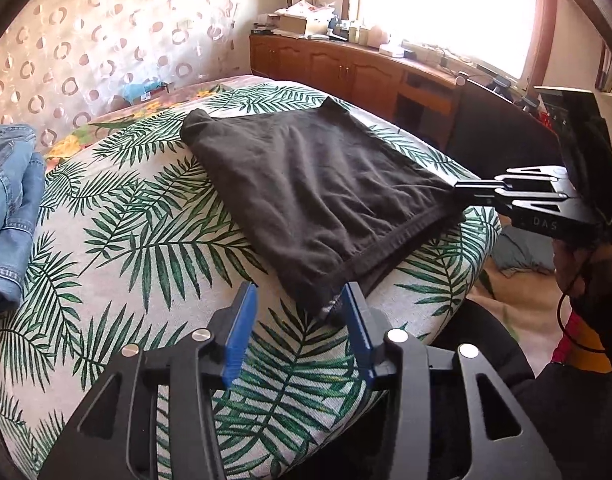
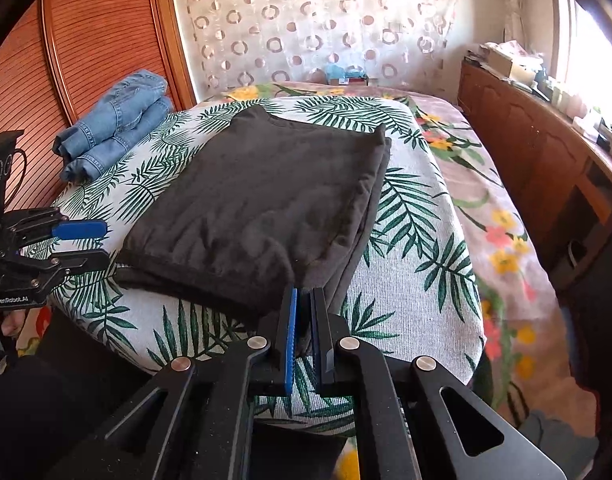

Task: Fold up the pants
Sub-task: 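Open the left tool and release the folded pants, then grasp the black pants edge with the left tool while the right tool grasps the other edge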

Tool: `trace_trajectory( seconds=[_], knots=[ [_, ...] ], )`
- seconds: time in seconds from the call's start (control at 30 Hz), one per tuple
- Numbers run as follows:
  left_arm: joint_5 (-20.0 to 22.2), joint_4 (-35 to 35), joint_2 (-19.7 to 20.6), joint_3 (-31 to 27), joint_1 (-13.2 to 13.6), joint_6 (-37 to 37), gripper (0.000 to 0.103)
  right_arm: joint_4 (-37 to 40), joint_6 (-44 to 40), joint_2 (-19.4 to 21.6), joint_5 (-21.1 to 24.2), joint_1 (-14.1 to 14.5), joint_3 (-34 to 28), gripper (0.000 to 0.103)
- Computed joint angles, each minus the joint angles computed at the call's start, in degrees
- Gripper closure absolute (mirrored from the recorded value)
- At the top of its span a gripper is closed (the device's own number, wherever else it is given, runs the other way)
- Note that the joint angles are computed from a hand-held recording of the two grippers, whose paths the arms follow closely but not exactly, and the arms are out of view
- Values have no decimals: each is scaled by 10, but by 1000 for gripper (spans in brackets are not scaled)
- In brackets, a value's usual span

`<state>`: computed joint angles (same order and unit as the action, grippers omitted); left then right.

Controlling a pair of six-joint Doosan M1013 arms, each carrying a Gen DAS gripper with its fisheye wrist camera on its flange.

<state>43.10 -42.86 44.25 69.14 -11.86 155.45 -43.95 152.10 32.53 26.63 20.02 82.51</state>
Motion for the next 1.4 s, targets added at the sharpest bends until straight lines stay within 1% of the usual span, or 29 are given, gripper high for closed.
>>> trace_trajectory(
  seconds=[0.07, 0.13, 0.17, 0.27, 0.37, 0.43, 0.5, 0.6, 0.7, 0.8, 0.97, 1.03, 1.17, 1.23, 1.27, 1.33, 1.4],
  knots=[
    [-4, 6, 2, -4, -2, -6, 48, 1, 0, -1, -1, 0, 1, 98],
    [-7, 5, 5, -8, -3, -10, 24, -5, 6, -3, -4, 0, 4, 97],
    [-9, 2, 6, -10, -3, -12, 22, -8, 10, -4, -6, 0, 5, 95],
    [-15, 5, 9, -17, -6, -25, 22, -31, 38, -8, -13, 0, 12, 93],
    [-28, 11, 13, -24, -8, -46, 22, -47, 58, -9, -16, 0, 15, 86],
    [-31, 14, 15, -28, -9, -56, 22, -66, 82, -10, -19, 0, 18, 76],
    [-34, 25, 18, -33, -11, -67, 22, -82, 104, -10, -22, -1, 20, 72],
    [-38, 44, 21, -36, -14, -84, 22, -77, 106, -5, -16, -1, 17, 72],
    [-35, 62, 24, -37, -15, -94, 22, -54, 89, 0, -16, -4, 14, 72],
    [-33, 69, 25, -36, -16, -99, 22, -36, 74, 3, -14, -5, 11, 72],
    [-31, 83, 27, -34, -17, -113, 22, -27, 70, 6, -12, -7, 8, 71],
    [-26, 80, 28, -34, -16, -115, 22, -32, 73, 6, -9, -6, 8, 71],
    [-21, 69, 27, -31, -14, -115, 23, -39, 85, 5, -17, -6, 14, 71],
    [-19, 60, 26, -28, -13, -104, 30, -33, 82, 4, -20, -7, 14, 71],
    [-16, 54, 25, -27, -12, -97, 33, -12, 62, 5, -27, -8, 13, 71],
    [-11, 47, 24, -25, -12, -88, 42, -6, 56, 5, -28, -8, 12, 71],
    [-8, 39, 23, -23, -12, -81, 46, -3, 51, 6, -25, -7, 11, 71]
  ],
)
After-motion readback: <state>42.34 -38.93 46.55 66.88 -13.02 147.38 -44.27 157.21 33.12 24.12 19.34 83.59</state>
